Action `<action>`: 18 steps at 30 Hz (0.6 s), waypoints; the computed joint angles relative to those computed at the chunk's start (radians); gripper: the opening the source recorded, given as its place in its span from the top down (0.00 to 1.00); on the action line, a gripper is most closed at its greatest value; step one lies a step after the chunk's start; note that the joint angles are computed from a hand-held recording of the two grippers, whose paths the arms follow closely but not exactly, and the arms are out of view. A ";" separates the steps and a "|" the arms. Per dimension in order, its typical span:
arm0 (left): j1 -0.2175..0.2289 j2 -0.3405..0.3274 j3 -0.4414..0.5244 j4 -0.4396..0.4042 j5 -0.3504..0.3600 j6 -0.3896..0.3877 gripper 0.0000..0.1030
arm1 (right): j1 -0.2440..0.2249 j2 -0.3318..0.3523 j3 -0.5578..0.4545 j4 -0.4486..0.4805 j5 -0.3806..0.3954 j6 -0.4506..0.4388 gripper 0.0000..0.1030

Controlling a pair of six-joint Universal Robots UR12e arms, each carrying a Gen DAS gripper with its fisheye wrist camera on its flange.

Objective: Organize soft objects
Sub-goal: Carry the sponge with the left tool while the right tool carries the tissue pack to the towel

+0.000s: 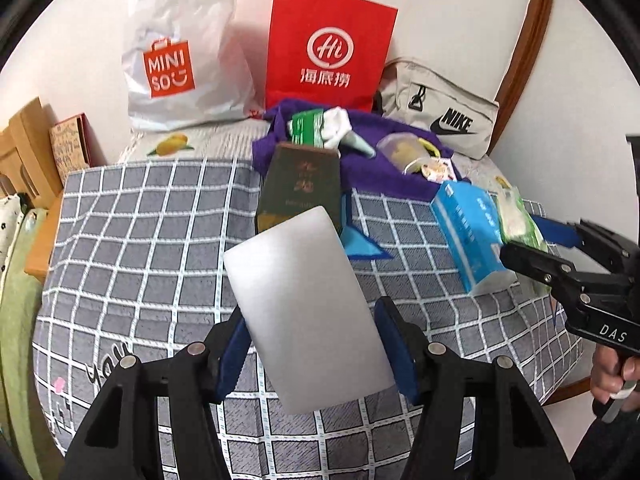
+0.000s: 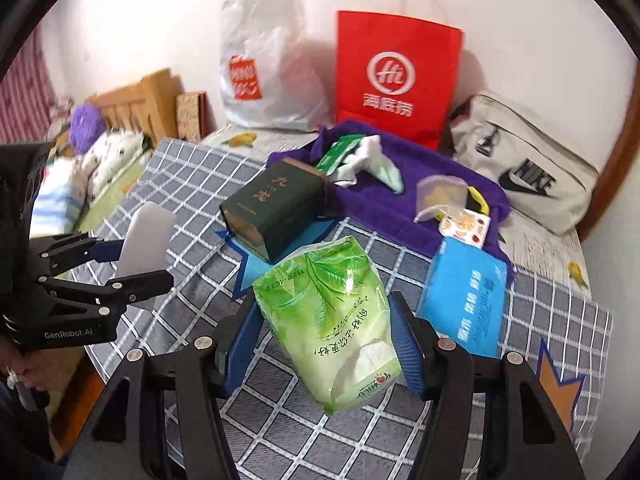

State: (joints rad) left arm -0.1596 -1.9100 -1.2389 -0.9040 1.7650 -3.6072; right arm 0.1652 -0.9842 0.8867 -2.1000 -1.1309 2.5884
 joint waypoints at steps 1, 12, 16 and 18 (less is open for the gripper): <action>-0.001 -0.002 0.006 0.001 0.007 0.004 0.43 | -0.005 -0.002 0.002 -0.006 0.005 0.018 0.40; -0.001 -0.050 0.113 0.007 0.042 0.046 0.43 | -0.032 0.016 -0.045 -0.065 0.006 0.177 0.40; -0.001 -0.084 0.172 -0.015 0.064 0.072 0.43 | -0.036 0.040 -0.090 -0.068 0.001 0.215 0.40; 0.000 -0.098 0.194 -0.027 0.073 0.078 0.43 | -0.038 0.052 -0.112 -0.065 0.003 0.228 0.40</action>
State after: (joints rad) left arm -0.1598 -2.0082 -1.0445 -0.9305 1.8385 -3.5290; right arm 0.1273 -0.9321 0.7743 -2.1652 -1.1279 2.8164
